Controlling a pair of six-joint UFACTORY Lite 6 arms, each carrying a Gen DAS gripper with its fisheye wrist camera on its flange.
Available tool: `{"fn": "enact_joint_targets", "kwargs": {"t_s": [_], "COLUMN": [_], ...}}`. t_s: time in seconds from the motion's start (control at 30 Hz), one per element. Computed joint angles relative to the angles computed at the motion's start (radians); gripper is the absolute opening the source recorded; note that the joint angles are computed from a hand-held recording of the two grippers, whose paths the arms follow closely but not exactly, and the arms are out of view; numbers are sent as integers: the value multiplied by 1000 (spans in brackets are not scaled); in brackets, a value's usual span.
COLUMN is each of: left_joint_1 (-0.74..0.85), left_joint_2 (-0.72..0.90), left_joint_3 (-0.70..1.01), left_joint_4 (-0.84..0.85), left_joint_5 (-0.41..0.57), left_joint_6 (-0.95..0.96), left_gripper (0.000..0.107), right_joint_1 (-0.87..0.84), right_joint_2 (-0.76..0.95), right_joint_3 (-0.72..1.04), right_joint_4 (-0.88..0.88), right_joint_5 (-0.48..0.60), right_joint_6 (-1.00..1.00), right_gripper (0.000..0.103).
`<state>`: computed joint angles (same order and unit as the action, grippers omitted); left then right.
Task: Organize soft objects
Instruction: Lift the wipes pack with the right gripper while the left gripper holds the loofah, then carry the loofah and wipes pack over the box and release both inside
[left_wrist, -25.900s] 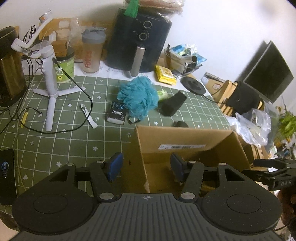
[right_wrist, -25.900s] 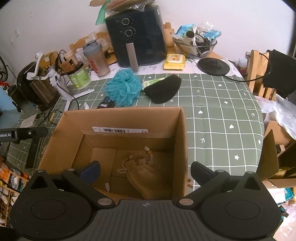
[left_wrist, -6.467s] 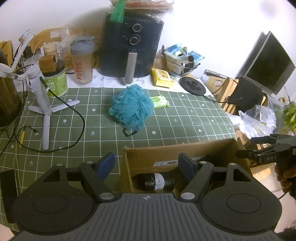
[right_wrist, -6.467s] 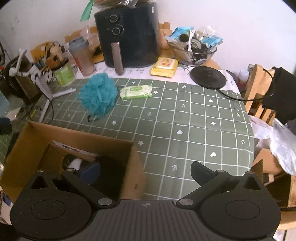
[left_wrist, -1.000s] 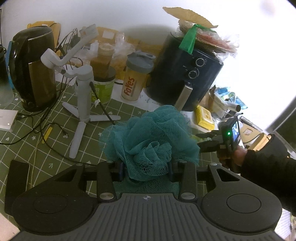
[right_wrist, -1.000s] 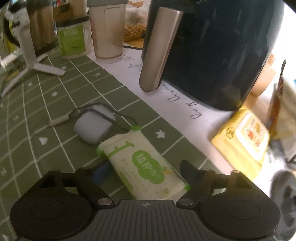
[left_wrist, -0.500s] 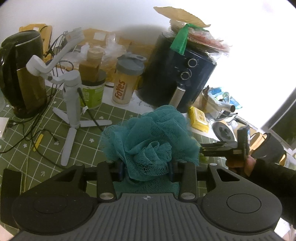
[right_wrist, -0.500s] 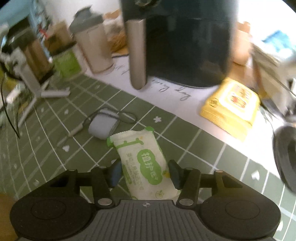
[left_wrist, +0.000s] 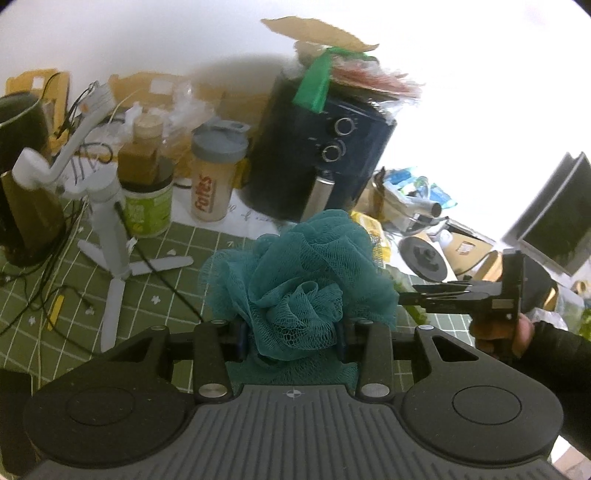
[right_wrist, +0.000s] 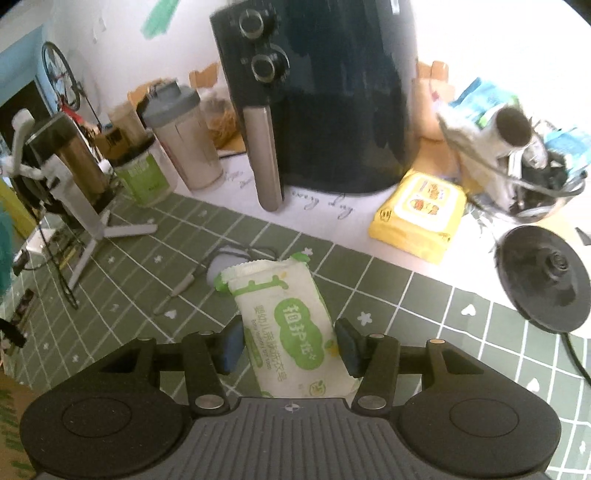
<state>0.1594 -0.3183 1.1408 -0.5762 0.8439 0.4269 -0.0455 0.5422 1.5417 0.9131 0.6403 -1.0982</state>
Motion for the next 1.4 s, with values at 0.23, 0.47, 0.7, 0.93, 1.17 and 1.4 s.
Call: {"fn": "enact_joint_targets", "kwargs": {"t_s": [0.23,0.47,0.7,0.93,1.17,1.4], "left_joint_1": [16,91,120,123,123,119], "left_joint_2": [-25,-50,-111,-198,-290,-344], "left_joint_3": [26,63,62,-15,-115,-161], "left_joint_4": [14,-3,-27,-80,-115,-142], "left_joint_5": [37,118,191,275,360,432], "left_joint_6": [38,85,144,195,230,261], "left_gripper": [40,40,40,40,40,40], "right_joint_1": [-27,-58,-71,-42,12,41], "right_joint_2": [-230,-474,-726,-942,-1132,-1270], "right_joint_3": [-178,-341,-482,-609,-721,-797], "right_joint_4": [27,8,-27,-84,-162,-236], "right_joint_5": [11,54,126,178,205,232], "right_joint_6": [-5,65,173,304,450,591], "right_gripper": [55,55,55,53,53,53]}}
